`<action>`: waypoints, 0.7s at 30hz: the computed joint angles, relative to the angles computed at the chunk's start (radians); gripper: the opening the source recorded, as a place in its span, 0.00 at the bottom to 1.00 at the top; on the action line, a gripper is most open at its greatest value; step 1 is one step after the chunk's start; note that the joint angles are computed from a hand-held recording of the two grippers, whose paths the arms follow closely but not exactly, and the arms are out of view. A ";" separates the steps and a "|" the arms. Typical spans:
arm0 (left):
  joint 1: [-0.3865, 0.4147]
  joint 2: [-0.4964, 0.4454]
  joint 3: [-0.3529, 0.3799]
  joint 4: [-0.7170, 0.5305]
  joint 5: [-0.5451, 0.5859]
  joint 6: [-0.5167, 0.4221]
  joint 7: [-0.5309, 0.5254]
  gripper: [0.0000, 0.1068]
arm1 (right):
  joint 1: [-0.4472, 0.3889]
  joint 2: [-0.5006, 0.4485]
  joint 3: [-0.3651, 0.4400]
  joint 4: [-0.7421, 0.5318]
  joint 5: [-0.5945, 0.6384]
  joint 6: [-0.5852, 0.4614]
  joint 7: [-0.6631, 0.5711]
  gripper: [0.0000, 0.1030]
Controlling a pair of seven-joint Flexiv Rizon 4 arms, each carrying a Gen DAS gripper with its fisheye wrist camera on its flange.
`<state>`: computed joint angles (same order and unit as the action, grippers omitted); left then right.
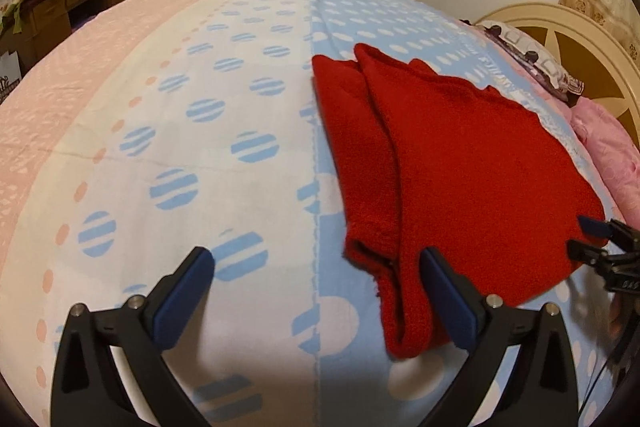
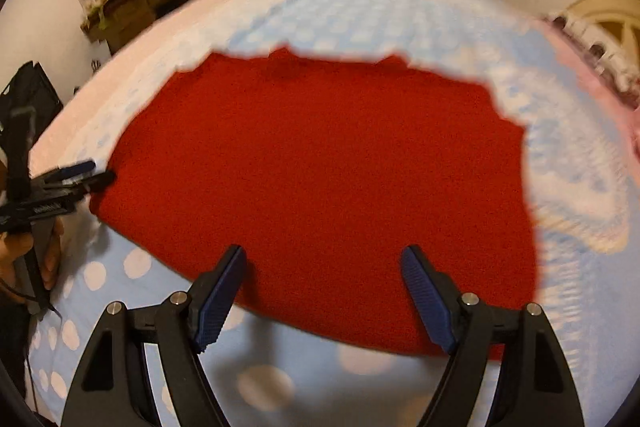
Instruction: Fold small clothes
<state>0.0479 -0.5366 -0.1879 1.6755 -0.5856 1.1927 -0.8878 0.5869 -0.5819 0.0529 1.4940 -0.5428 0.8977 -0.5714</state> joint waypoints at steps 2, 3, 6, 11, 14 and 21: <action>-0.001 0.000 0.000 0.001 0.003 0.005 0.001 0.96 | 0.019 0.006 -0.034 0.036 -0.051 0.051 0.062 0.81; 0.002 0.001 -0.004 0.003 -0.001 0.006 0.005 0.96 | 0.020 0.009 -0.035 0.043 -0.058 0.054 0.072 0.82; 0.025 0.010 -0.037 0.024 -0.045 0.031 0.039 0.96 | 0.015 0.001 -0.016 0.020 -0.055 0.008 0.033 0.82; 0.132 0.055 -0.222 0.115 -0.337 0.186 0.265 0.96 | 0.022 -0.013 -0.007 -0.016 -0.045 -0.063 -0.013 0.87; 0.115 0.052 -0.205 0.110 -0.426 0.237 0.283 0.96 | 0.034 0.001 -0.025 0.004 -0.072 -0.039 0.037 0.87; 0.040 0.013 -0.047 0.047 -0.300 0.126 0.064 0.96 | 0.083 -0.030 -0.045 -0.054 -0.187 0.024 0.047 0.87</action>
